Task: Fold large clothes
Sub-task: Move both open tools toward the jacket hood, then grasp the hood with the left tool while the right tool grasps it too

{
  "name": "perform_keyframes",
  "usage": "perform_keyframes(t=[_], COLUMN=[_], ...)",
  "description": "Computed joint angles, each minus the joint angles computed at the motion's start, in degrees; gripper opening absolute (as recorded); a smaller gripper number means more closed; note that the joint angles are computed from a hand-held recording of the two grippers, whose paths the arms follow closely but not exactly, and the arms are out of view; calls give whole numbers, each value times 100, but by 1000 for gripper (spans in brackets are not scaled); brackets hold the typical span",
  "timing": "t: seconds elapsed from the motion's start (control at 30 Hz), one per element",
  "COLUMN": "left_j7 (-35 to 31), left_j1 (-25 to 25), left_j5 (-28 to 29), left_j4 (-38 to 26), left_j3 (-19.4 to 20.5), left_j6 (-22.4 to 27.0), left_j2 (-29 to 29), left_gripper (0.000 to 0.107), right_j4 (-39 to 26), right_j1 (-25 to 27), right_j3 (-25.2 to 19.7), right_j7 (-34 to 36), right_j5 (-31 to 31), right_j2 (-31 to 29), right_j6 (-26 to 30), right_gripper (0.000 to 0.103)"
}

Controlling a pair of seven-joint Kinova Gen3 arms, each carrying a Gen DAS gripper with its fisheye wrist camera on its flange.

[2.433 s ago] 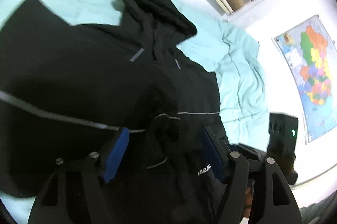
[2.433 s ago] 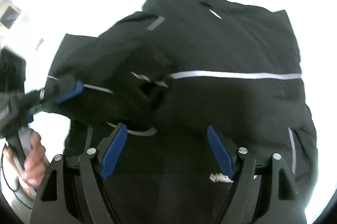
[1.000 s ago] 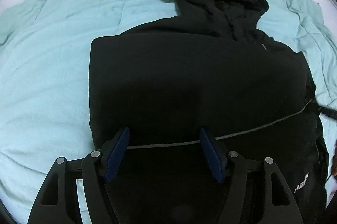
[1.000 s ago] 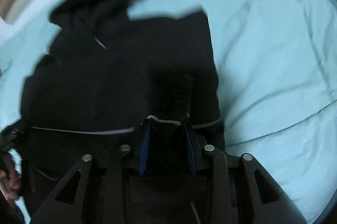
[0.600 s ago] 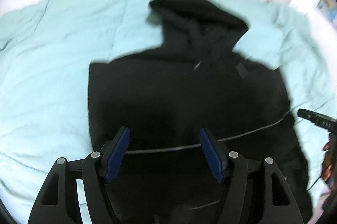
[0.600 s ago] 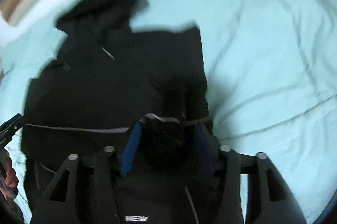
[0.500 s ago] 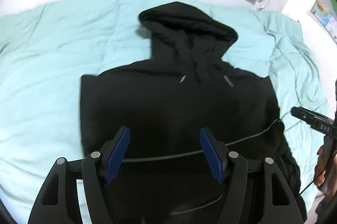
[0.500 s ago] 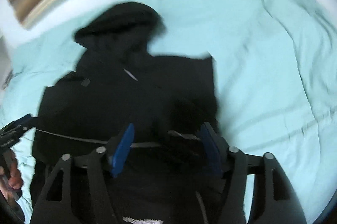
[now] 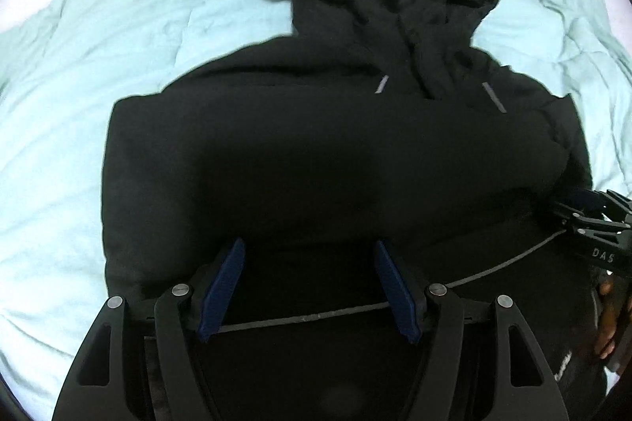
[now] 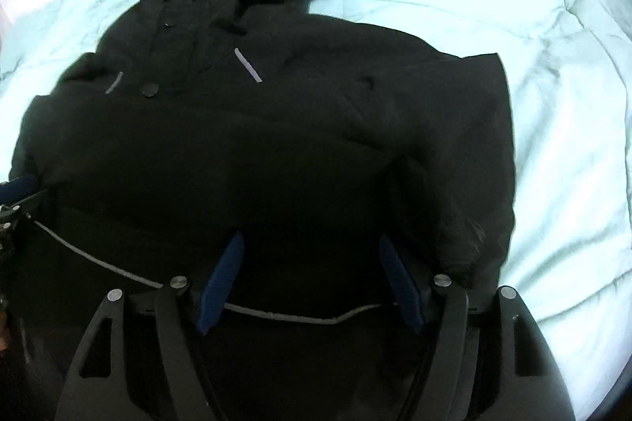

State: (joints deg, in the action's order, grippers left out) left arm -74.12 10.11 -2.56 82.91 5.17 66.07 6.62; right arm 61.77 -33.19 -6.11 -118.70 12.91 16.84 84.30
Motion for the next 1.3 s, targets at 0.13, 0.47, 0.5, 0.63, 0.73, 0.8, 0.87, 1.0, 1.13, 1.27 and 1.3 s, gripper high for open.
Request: perform_keyframes(t=[0.13, 0.47, 0.5, 0.63, 0.73, 0.8, 0.87, 1.0, 1.13, 1.27, 1.3], left_j7=[-574, 563, 748, 832, 698, 733, 720, 453, 302, 172, 81], left_j1=[-326, 464, 400, 10, -113, -129, -197, -409, -467, -522, -528], left_j5=[844, -68, -203, 127, 334, 92, -8, 65, -47, -128, 26], left_j4=[379, 527, 406, 164, 107, -70, -342, -1176, -1748, -2396, -2597], left_j3=[-94, -258, -87, 96, 19, 83, 85, -46, -16, -46, -118], left_j6=[-108, 296, 429, 730, 843, 955, 1023, 1018, 680, 553, 540], left_j2=[-694, -417, -321, -446, -844, -1147, -1224, -1140, -714, 98, 327], left_gripper=[70, 70, 70, 71, 71, 71, 71, 71, 71, 71, 71], right_j4=[115, 1052, 992, 400, 67, -290, -821, -1883, -2945, -4007, -4272], right_j1=[-95, 319, 311, 371, 500, 696, 639, 523, 494, 613, 666], right_j3=[-68, -265, -133, -63, -37, -180, -112, 44, 273, 479, 518], right_j7=[-234, -731, -688, -500, -428, -426, -302, 42, 372, 781, 879], right_j5=[33, 1, -126, -310, -645, -807, -782, -558, -565, -652, -742], right_j2=[-499, -470, -408, -150, -302, -403, -419, -236, 72, 881, 1107], right_j6=[-63, -339, -333, 266, 613, 907, 1207, 1228, 1168, 1114, 1142], right_gripper=[73, 81, 82, 81, 81, 81, 81, 81, 81, 81, 81])
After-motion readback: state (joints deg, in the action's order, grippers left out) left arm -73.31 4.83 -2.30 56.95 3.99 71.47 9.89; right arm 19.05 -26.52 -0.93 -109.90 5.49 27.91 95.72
